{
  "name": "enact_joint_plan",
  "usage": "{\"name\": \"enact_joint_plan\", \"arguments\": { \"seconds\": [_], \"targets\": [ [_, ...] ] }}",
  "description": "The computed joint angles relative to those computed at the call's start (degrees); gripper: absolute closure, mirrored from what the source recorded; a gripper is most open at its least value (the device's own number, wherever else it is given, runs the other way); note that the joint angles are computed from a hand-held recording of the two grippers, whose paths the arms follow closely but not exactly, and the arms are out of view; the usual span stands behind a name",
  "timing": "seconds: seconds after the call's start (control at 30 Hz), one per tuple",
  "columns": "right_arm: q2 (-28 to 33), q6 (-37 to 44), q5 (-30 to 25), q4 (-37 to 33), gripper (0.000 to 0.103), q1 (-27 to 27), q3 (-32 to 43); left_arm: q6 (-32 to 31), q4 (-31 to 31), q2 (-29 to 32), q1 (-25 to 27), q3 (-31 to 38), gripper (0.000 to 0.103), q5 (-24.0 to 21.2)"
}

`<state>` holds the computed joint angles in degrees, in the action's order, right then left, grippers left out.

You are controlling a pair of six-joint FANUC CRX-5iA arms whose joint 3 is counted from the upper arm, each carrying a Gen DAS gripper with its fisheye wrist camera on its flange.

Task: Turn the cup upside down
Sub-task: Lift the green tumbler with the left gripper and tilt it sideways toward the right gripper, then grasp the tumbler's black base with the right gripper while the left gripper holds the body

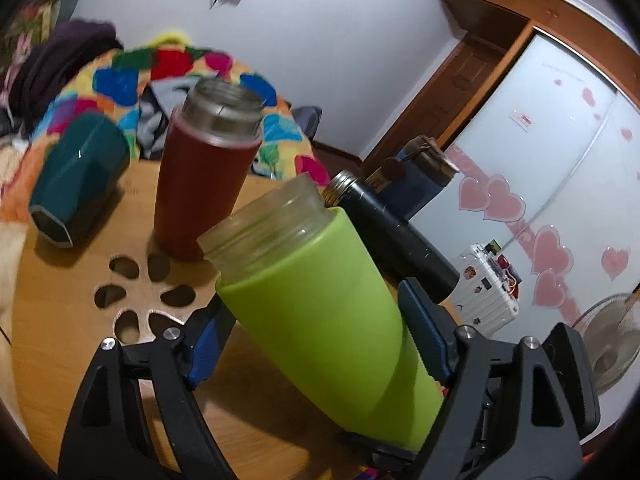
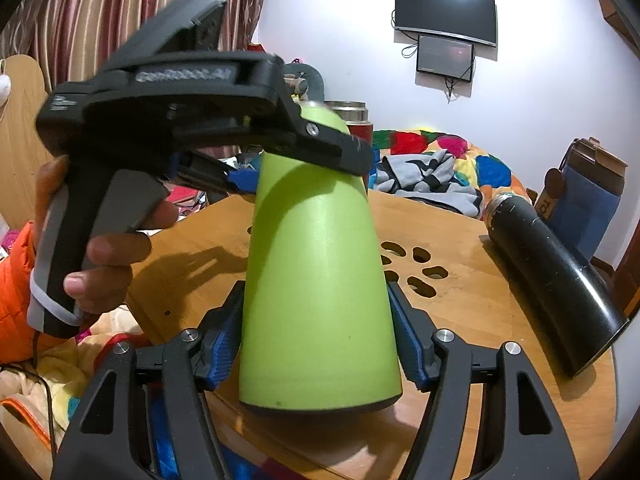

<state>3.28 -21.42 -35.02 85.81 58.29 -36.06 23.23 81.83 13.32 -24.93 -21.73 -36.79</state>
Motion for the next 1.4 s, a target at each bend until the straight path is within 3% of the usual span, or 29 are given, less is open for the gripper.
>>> {"name": "enact_joint_plan", "arguments": {
  "seconds": [0.47,0.57,1.13,1.23,1.33,1.4],
  "targets": [
    [-0.47,-2.55,2.86,1.99,0.041,-1.33,-0.91,10.6,-9.8,3.58,2.85,4.08,0.013,-3.82],
    [-0.56,-2.78,3.05,1.76,0.041,-1.29,-1.04,14.11,-15.51,3.06,2.44,4.97,0.01,-0.85],
    [-0.5,-4.28,3.95,3.69,0.041,-2.41,-1.58,17.6,-16.69,5.69,4.7,7.22,0.009,-7.28],
    [-0.5,-2.71,4.6,1.7,0.04,-2.16,-1.44,17.23,-17.04,4.58,4.67,6.33,0.005,-5.97],
    [-0.72,-3.59,6.19,2.19,0.04,-2.67,-2.11,13.38,-16.07,0.4,3.39,2.08,0.002,2.16],
    [-0.65,-3.74,6.14,1.89,0.04,-2.54,-2.31,13.11,-16.69,-0.73,3.47,1.12,0.002,3.59]
  ]
}}
